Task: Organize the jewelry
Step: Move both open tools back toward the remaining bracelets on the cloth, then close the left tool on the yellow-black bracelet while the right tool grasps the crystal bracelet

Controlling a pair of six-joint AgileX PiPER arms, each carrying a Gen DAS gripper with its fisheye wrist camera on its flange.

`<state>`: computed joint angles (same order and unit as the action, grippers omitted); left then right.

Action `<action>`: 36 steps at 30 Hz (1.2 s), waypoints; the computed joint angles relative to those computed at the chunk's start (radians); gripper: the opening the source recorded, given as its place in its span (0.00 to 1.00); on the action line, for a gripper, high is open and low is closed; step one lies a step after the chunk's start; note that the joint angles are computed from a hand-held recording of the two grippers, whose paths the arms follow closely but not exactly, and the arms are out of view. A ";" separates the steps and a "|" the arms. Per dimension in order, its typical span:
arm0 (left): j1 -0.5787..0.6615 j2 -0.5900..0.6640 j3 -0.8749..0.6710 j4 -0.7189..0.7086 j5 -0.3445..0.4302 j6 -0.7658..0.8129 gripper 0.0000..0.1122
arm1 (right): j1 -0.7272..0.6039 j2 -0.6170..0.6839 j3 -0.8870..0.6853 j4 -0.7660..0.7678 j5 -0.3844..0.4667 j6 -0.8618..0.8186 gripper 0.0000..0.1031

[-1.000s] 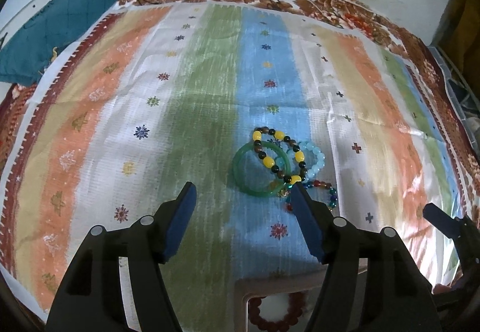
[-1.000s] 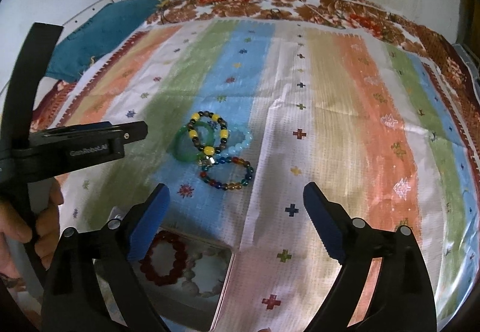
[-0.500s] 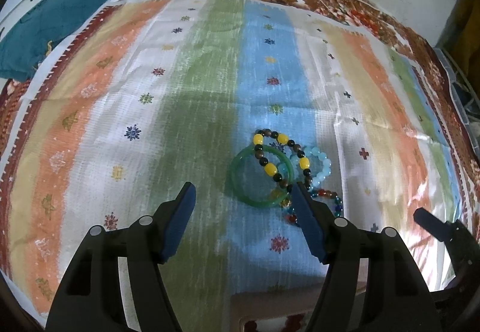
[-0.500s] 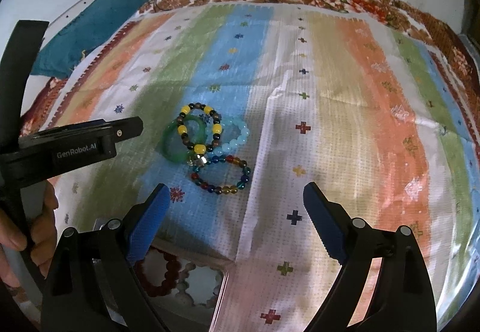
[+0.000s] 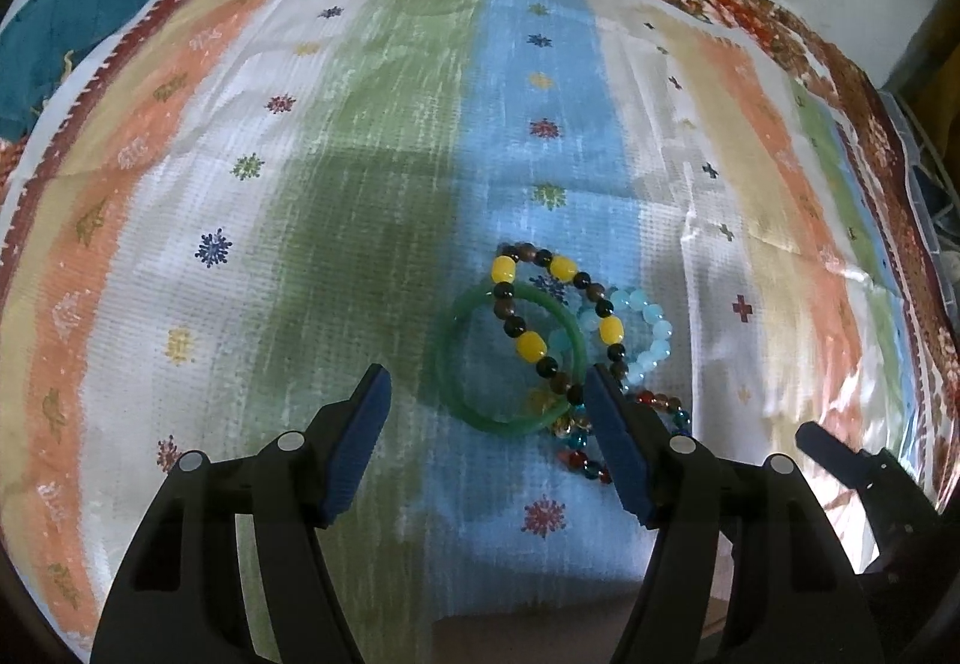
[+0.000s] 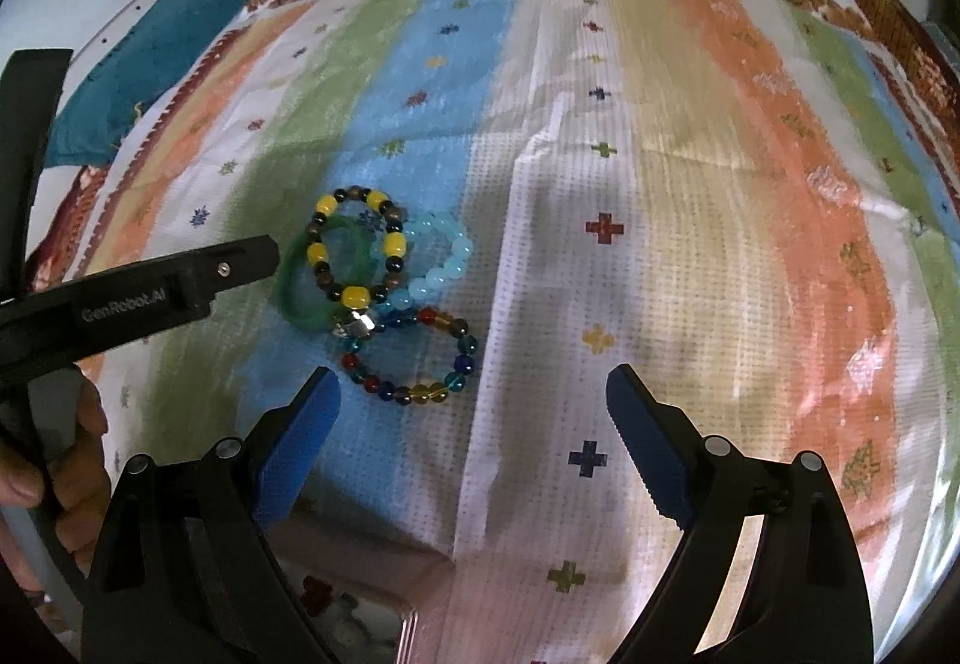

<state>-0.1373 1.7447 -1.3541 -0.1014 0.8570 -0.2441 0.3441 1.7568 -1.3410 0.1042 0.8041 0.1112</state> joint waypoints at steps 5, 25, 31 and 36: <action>0.006 0.037 -0.030 -0.015 0.012 0.021 0.59 | 0.000 0.031 -0.022 -0.002 0.003 0.003 0.88; -0.013 0.164 -0.141 0.000 0.061 0.078 0.47 | -0.016 0.169 -0.114 0.000 0.033 -0.020 0.88; -0.007 0.195 -0.171 -0.007 0.091 0.078 0.41 | -0.006 0.180 -0.124 -0.040 0.032 0.019 0.78; -0.013 0.205 -0.172 -0.017 0.102 0.104 0.18 | -0.019 0.178 -0.125 -0.001 0.030 -0.027 0.46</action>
<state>-0.1499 1.9498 -1.5259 -0.1184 0.9590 -0.1399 0.3252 1.9353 -1.4657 0.1031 0.8342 0.0845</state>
